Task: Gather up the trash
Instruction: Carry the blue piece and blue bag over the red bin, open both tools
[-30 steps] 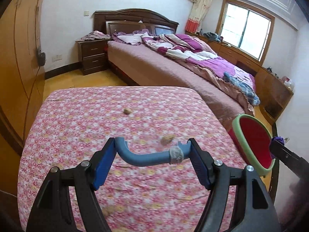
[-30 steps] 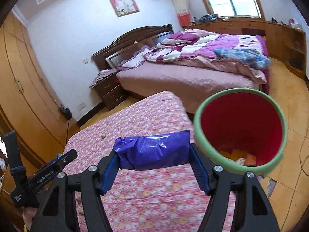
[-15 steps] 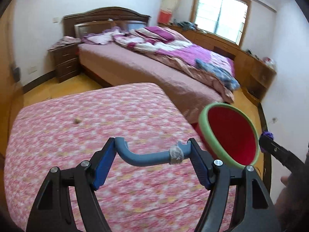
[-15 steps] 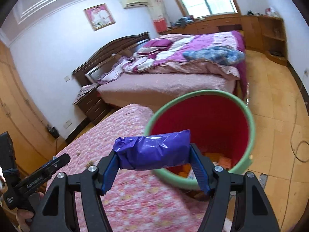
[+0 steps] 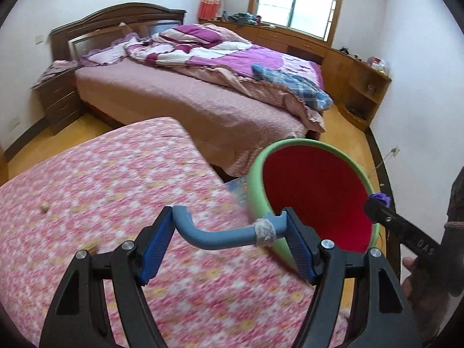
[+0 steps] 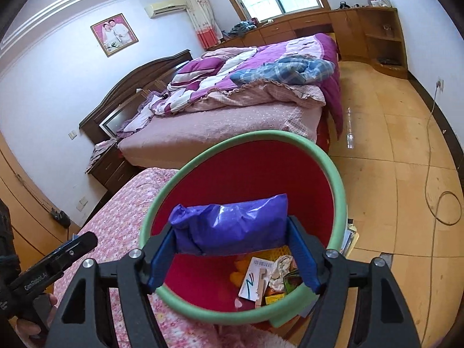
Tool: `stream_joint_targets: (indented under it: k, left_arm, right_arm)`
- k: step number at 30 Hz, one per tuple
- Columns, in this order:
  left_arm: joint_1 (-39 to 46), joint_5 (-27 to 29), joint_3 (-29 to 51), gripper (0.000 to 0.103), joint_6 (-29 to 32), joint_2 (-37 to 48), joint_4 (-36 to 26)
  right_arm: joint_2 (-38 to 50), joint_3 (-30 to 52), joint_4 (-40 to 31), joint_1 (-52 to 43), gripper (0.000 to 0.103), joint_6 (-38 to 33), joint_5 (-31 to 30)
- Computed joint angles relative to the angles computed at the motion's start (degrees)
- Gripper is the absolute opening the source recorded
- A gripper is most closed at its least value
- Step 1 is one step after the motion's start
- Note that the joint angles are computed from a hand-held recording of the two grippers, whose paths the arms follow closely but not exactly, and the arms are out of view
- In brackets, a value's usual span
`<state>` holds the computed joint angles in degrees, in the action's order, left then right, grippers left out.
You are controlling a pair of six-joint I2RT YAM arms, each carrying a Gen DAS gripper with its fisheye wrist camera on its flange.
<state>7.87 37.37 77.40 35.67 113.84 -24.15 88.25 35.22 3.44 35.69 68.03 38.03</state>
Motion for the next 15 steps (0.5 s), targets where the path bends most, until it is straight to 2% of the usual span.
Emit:
stream_joint_targets:
  k: [2, 5, 12, 15]
  left_arm:
    - [-1.7, 0.0, -1.2, 0.074, 0.4, -0.5, 1.0]
    - [-3.4, 0.3, -2.4, 0.074, 1.0, -1.0, 1.7]
    - [-8.1, 0.2, -4.8, 0.074, 2.8, -0.8, 5.1]
    - [-10.4, -2.4, -4.8, 0.074, 2.9, -0.1, 5.6]
  right_arm:
    - [-0.5, -1.1, 1.3, 0.1, 0.084, -0.4, 0.5]
    - [-2.3, -3.6, 4.4, -0.4, 0.084, -1.3, 0.6]
    - [-8.3, -6.7, -2.3, 2.1, 0.084, 5.1, 5.9]
    - [-10.6, -8.8, -3.4, 2.4, 0.084, 7.2, 6.5]
